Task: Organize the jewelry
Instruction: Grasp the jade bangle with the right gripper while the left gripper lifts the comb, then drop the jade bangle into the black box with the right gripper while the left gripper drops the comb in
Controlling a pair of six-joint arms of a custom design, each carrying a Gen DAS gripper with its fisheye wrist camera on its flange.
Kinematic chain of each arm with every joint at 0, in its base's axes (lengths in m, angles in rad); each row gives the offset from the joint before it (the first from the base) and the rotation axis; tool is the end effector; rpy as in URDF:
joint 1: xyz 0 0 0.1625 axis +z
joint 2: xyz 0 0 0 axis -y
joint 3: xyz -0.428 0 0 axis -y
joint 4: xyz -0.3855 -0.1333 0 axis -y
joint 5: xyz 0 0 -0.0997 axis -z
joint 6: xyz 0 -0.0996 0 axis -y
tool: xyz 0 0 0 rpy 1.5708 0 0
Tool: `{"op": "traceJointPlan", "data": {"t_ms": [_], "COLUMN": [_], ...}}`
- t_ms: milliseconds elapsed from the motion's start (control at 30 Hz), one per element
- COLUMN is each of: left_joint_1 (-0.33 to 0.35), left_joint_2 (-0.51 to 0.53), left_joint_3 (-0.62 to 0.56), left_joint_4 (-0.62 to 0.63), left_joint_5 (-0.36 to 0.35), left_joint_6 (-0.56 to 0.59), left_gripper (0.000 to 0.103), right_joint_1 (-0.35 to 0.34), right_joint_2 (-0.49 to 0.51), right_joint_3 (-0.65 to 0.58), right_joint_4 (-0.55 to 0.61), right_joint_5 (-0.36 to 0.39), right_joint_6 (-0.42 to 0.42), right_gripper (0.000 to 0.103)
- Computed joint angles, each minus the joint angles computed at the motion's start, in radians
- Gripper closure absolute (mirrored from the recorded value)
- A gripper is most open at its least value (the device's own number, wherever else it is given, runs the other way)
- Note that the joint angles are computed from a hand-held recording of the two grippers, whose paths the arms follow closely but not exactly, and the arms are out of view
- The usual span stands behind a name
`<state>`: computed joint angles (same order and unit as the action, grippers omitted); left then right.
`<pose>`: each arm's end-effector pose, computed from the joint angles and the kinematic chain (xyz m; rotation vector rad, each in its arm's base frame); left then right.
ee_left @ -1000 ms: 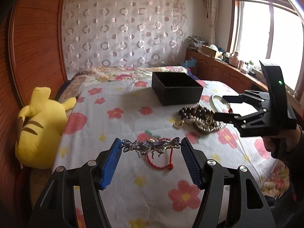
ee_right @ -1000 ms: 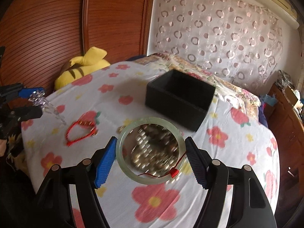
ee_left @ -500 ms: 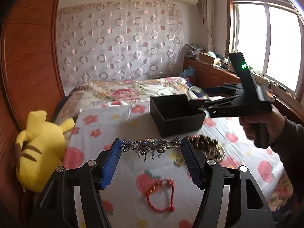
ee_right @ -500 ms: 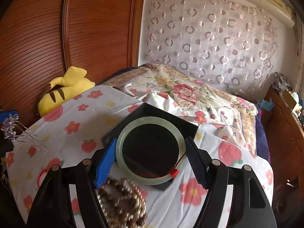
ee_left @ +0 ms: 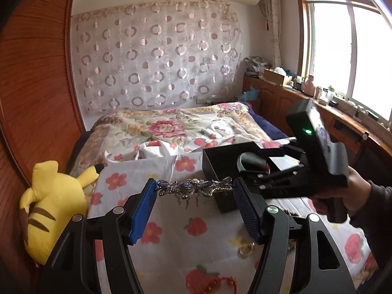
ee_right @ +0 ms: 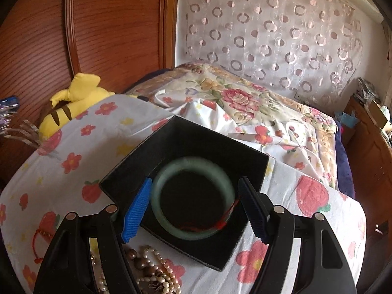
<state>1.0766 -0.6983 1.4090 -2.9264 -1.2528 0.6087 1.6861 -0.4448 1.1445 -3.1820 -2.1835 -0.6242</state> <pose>-0.2141 -0.7440 0.1705 1.2742 2.3439 -0.8642 0.1683 -0.7927 0.1273 0.4768 -2.1735 0.8681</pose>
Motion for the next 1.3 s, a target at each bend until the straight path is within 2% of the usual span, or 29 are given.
{"op": "traceJointPlan", "data": {"t_ms": [67, 367, 500, 567, 667, 933, 1133, 1300], "left_joint_1": [-0.007, -0.036, -0.046, -0.051, -0.052, -0.071, -0.073, -0.065], "left_joint_2": [0.025, 0.13, 0.199, 0.234, 0.257, 0.259, 0.242, 0.284], "left_joint_3": [-0.029, -0.159, -0.241, -0.272, -0.297, -0.286, -0.279, -0.328], "left_joint_4": [0.007, 0.059, 0.123, 0.114, 0.126, 0.094, 0.108, 0.198], "left_joint_5": [0.011, 0.019, 0.041, 0.074, 0.078, 0.085, 0.036, 0.089], "left_joint_6": [0.002, -0.007, -0.034, -0.025, -0.034, 0.005, -0.004, -0.034], "left_gripper": [0.041, 0.041, 0.041, 0.041, 0.041, 0.041, 0.041, 0.041], "right_joint_1": [-0.002, -0.006, -0.015, -0.018, -0.024, -0.032, -0.041, -0.037], "right_joint_2": [-0.017, -0.145, -0.194, -0.211, -0.229, -0.233, -0.234, -0.23], "right_joint_3": [0.025, 0.252, 0.346, 0.384, 0.424, 0.47, 0.474, 0.475], "right_joint_4": [-0.015, -0.199, -0.267, -0.297, -0.327, -0.399, -0.401, -0.404], "right_joint_5": [0.012, 0.023, 0.034, 0.04, 0.051, 0.05, 0.048, 0.048], "right_joint_6": [0.007, -0.02, -0.023, -0.027, -0.027, -0.057, -0.054, -0.05], "right_gripper": [0.022, 0.022, 0.022, 0.022, 0.022, 0.022, 0.022, 0.022]}}
